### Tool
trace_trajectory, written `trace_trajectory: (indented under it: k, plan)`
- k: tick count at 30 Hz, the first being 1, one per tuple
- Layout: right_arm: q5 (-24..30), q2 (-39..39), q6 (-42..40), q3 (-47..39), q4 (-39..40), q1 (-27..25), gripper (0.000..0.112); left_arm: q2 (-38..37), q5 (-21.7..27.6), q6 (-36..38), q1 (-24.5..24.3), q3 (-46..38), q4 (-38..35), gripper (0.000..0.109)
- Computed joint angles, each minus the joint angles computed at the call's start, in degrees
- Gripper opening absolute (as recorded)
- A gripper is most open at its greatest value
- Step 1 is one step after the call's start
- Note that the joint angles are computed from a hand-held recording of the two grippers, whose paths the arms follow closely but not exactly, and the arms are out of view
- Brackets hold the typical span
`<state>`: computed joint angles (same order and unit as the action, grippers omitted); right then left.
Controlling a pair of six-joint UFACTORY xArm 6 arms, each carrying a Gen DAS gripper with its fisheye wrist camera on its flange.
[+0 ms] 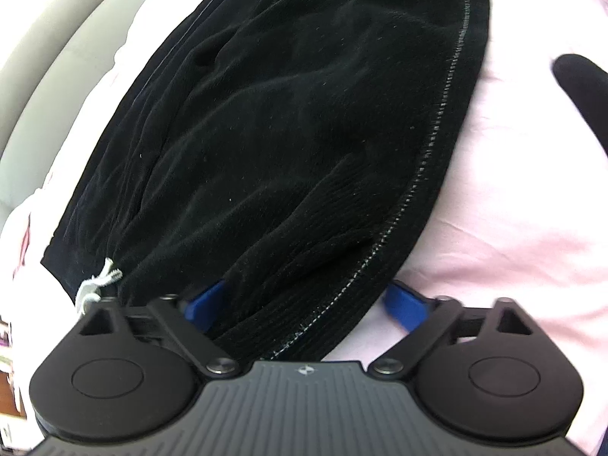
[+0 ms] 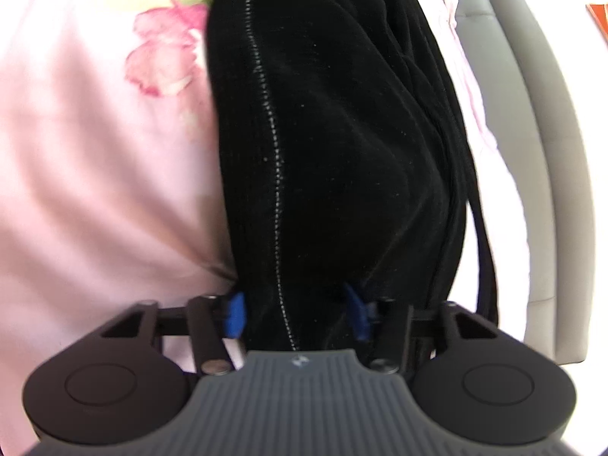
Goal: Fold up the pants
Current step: 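Lower both grippers onto the pants waistband and close on it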
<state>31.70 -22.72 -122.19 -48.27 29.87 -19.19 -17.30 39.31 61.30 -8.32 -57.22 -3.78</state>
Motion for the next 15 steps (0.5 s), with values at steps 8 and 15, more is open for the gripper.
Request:
trace_trajectory:
  k: [8, 15]
  plan:
    - [-5.03, -0.32, -10.39, 2.02, 8.42, -0.45, 0.039, -1.95, -2.78, 8.26, 1.55, 1.51, -1.09, 0.063]
    - [-7.89, -0.11, -20.58, 3.23, 16.81, -1.75, 0.050, -2.22, -4.15, 9.37, 3.43, 2.11, 0.02, 0.070]
